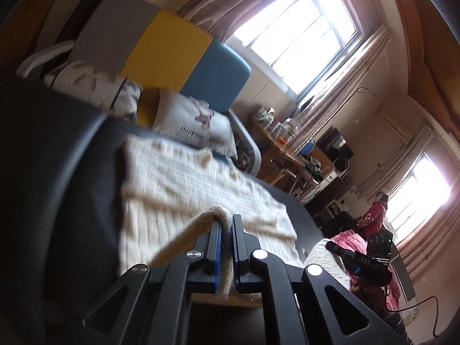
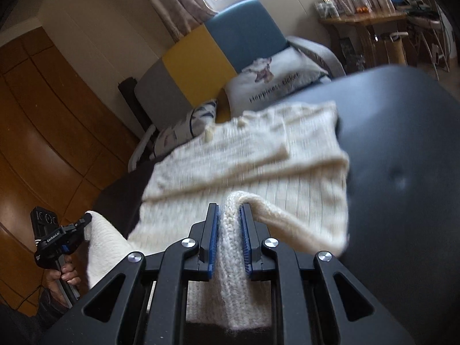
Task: Fold clothes
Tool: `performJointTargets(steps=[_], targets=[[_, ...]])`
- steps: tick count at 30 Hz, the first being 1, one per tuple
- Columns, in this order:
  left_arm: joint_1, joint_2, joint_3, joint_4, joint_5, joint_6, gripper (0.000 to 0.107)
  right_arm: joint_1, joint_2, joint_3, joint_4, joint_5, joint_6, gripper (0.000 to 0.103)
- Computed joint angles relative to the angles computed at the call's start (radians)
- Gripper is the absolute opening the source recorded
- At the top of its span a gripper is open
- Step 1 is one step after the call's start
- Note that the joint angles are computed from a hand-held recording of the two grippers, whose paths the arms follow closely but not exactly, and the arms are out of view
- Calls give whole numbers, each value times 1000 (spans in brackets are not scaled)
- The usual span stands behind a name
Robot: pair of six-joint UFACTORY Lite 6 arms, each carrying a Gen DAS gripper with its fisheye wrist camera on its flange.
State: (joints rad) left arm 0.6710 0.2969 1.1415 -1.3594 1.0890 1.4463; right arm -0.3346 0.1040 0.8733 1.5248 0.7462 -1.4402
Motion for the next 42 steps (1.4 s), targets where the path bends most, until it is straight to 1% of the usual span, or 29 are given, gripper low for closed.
performJointTargets(steps=[5,6,8,10,12,14,15,18,20,22,24,26,28,29,30,32,36,37,38,39,40,42], targets=[[-92,132,225,-35,-68,-54,5,39,184,262,-24,-35,81,15],[-109,161,272,-35,-84,-70,5,42,219,314,-30,-40,101,5],[-150,243,393,-20,-120,-114,5,43,308,443,-51,-41,157,5],[-189,334,515,7,-162,-171,5,61,414,597,-127,-77,249,5],[-217,416,616,41,-197,-240,5,72,507,722,-219,-83,351,5],[-231,474,682,75,-207,-283,5,83,577,809,-319,-68,426,5],[-235,485,688,85,-213,-283,5,89,605,843,-377,-49,452,6],[-237,508,686,107,-226,-286,5,138,680,915,-638,-45,590,9],[-227,508,664,109,-224,-290,5,167,719,929,-724,-49,609,9],[-216,489,620,107,-228,-276,5,175,751,942,-701,-39,571,9],[-210,463,572,113,-242,-252,5,188,770,958,-693,-67,564,19],[-204,436,530,117,-255,-233,5,196,774,969,-671,-64,540,20],[-195,433,526,125,-246,-233,5,203,777,981,-647,-58,515,25],[-191,431,524,128,-243,-233,5,213,776,989,-667,-60,516,31],[-190,430,521,130,-244,-234,6,226,778,1001,-697,-60,526,39],[-189,428,513,134,-247,-235,6,273,781,1012,-849,-130,614,50],[-200,422,499,151,-262,-239,6,337,825,1044,-1113,-193,762,50],[-202,424,499,158,-262,-245,6,358,818,1026,-1196,-218,798,50],[-203,426,500,162,-259,-252,6,372,800,995,-1237,-247,807,44],[-204,426,499,167,-257,-258,6,380,782,975,-1237,-246,791,21],[-206,421,490,165,-260,-257,6,390,758,943,-1248,-261,791,13],[-206,406,465,152,-265,-241,6,403,710,870,-1268,-307,799,8]])
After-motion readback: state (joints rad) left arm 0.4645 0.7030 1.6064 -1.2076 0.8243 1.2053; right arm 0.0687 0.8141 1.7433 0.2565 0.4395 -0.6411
